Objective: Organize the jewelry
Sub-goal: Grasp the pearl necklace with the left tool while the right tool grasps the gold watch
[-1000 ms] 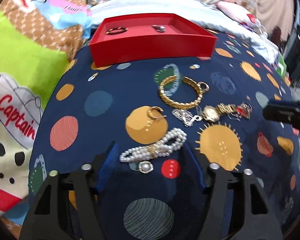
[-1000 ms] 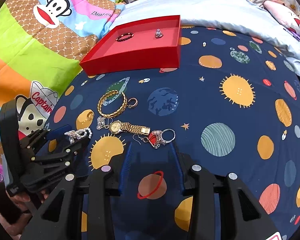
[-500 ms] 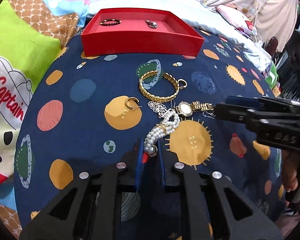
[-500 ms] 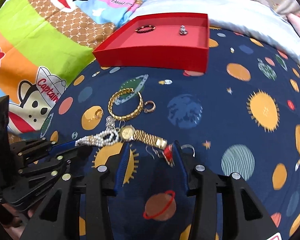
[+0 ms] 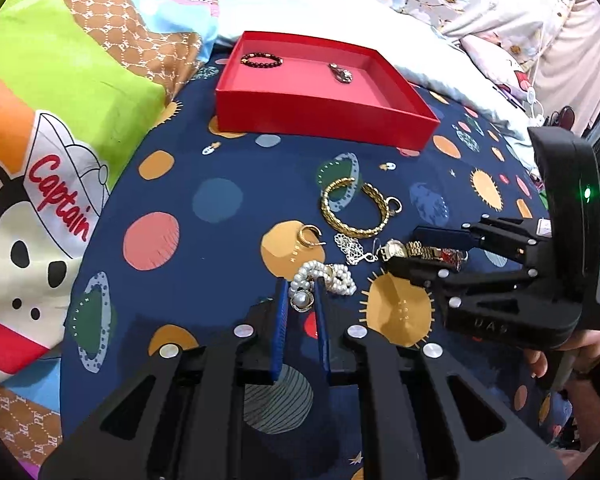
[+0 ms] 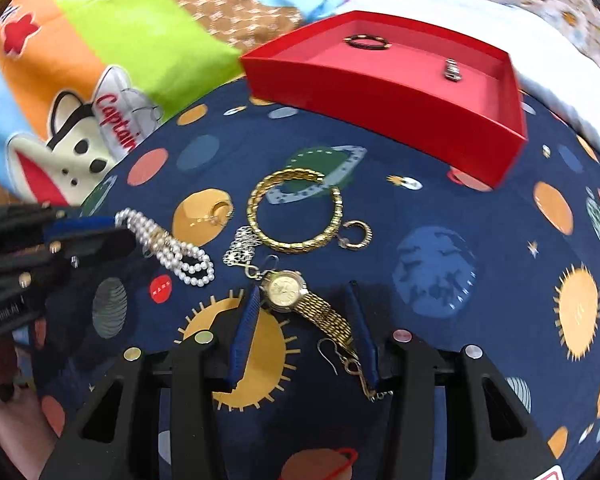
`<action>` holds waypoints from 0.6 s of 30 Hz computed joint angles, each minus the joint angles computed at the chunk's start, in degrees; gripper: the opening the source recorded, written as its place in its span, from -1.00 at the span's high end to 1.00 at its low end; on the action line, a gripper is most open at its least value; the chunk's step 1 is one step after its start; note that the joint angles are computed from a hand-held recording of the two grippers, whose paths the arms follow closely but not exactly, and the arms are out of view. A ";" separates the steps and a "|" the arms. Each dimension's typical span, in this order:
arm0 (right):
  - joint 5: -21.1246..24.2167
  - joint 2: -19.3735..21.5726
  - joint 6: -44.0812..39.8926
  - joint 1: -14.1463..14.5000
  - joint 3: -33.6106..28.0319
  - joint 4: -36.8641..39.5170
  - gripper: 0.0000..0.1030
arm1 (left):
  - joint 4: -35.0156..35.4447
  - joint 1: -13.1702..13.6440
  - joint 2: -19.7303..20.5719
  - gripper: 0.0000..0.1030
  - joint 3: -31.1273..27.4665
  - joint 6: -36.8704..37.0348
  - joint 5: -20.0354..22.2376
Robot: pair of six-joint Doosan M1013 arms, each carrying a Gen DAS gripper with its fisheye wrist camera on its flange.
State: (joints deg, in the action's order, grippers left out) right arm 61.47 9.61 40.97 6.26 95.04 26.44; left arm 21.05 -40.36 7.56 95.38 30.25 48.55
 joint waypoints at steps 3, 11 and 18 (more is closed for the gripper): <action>2.06 -0.02 -0.73 0.30 -0.52 -1.25 0.33 | 0.34 0.17 -0.12 0.76 -0.10 -0.69 0.35; 4.61 -1.26 1.82 0.47 0.56 -1.56 0.52 | -0.65 0.68 0.18 0.76 -0.35 -0.30 0.41; -0.43 -1.55 6.11 1.40 1.38 -1.83 0.56 | -0.63 0.56 0.28 0.76 -0.56 -0.27 0.29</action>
State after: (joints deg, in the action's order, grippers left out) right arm 61.03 8.07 47.08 7.66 96.42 24.61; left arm 20.41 -39.80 7.83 94.82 29.98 48.84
